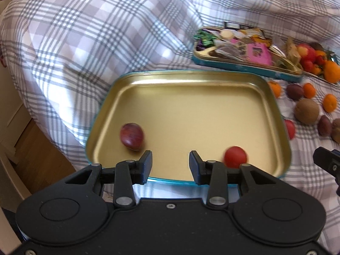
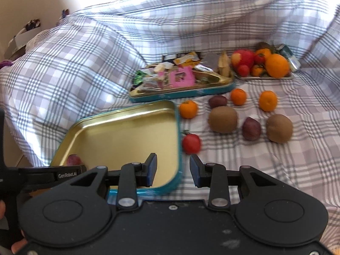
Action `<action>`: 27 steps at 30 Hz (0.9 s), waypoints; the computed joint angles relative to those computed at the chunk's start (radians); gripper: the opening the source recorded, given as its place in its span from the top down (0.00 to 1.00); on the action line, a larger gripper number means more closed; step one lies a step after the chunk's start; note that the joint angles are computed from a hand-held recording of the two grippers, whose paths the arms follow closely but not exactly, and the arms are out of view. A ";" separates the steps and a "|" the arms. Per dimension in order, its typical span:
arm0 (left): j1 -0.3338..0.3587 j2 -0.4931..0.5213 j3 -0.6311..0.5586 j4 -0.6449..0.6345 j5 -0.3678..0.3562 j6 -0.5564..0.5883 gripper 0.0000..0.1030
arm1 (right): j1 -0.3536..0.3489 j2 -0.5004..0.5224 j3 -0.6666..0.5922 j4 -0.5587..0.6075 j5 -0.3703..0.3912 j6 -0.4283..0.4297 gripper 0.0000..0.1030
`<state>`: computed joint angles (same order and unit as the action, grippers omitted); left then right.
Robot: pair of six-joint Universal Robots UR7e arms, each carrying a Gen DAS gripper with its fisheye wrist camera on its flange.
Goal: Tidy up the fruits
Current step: 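Move the left tool to another dark red plum while the right tool approaches a brown kiwi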
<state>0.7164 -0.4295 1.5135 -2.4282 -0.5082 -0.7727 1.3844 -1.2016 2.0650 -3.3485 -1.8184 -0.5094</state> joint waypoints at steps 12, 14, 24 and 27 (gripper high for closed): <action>-0.046 0.083 -0.033 -0.162 -0.069 0.149 0.54 | -0.105 -0.071 0.061 -0.080 -0.022 0.053 0.65; -0.050 0.096 -0.037 -0.201 -0.081 0.176 0.54 | -0.120 -0.078 0.074 -0.115 -0.030 0.056 0.65; -0.058 0.165 -0.080 -0.359 -0.128 0.317 0.54 | -0.191 -0.092 0.094 -0.187 -0.048 0.096 0.61; -0.057 0.188 -0.107 -0.406 -0.129 0.373 0.54 | -0.194 -0.082 0.085 -0.190 -0.057 0.096 0.61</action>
<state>0.6598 -0.2414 1.4067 -2.8341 -0.6373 -0.3993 1.1903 -1.2832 2.1501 -3.5387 -1.8750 -0.4135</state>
